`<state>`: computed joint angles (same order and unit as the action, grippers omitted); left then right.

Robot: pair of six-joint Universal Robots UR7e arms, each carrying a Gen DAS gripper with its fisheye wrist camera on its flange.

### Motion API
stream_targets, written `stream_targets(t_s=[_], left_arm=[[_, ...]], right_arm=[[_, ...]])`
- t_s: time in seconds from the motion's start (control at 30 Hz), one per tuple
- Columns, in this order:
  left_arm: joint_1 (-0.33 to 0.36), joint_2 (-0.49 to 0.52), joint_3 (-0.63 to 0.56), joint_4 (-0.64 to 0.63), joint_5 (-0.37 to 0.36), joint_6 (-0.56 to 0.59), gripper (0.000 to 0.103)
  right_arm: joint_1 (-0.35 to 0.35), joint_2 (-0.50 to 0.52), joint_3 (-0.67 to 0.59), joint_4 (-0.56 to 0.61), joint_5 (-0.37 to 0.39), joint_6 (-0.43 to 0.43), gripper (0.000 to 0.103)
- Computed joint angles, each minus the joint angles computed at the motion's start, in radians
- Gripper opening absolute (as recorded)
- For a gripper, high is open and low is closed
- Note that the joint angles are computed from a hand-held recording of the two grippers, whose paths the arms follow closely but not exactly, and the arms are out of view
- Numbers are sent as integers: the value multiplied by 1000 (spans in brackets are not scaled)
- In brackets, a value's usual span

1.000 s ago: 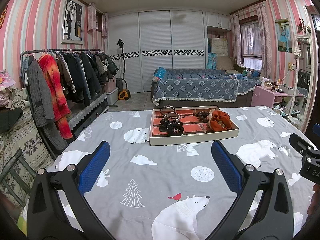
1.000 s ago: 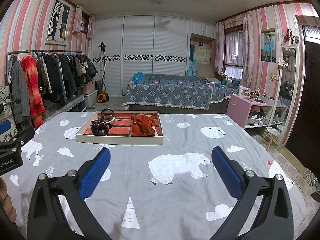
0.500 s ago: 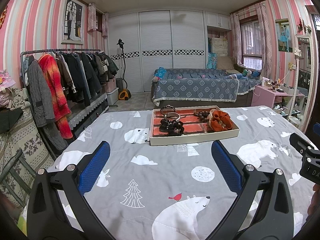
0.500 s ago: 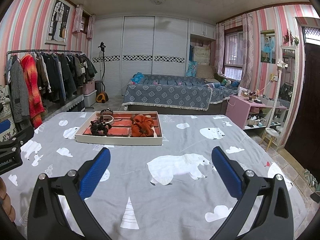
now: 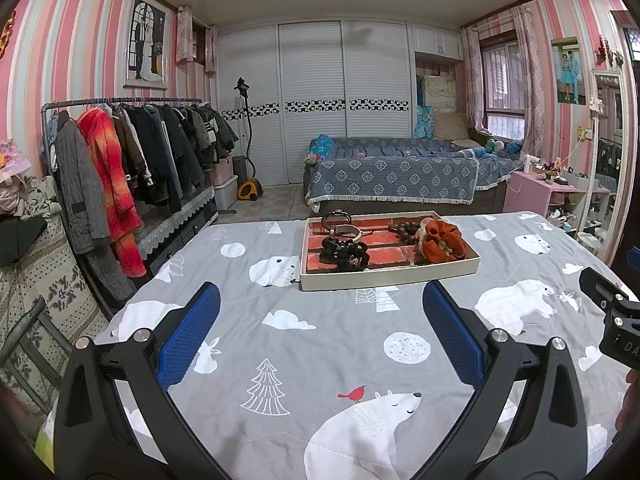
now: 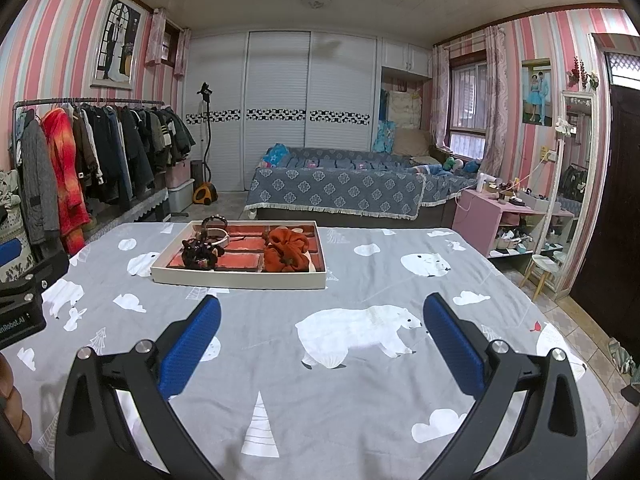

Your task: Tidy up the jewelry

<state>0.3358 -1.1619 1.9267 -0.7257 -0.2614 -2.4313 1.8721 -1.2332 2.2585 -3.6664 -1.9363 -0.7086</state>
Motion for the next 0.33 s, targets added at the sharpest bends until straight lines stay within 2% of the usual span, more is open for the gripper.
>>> stream_targets(t_s=[0.33], left_arm=[[1,0,3,-8,3,-1,98]], right_arm=[[1,1,0,-2,0,1,99]])
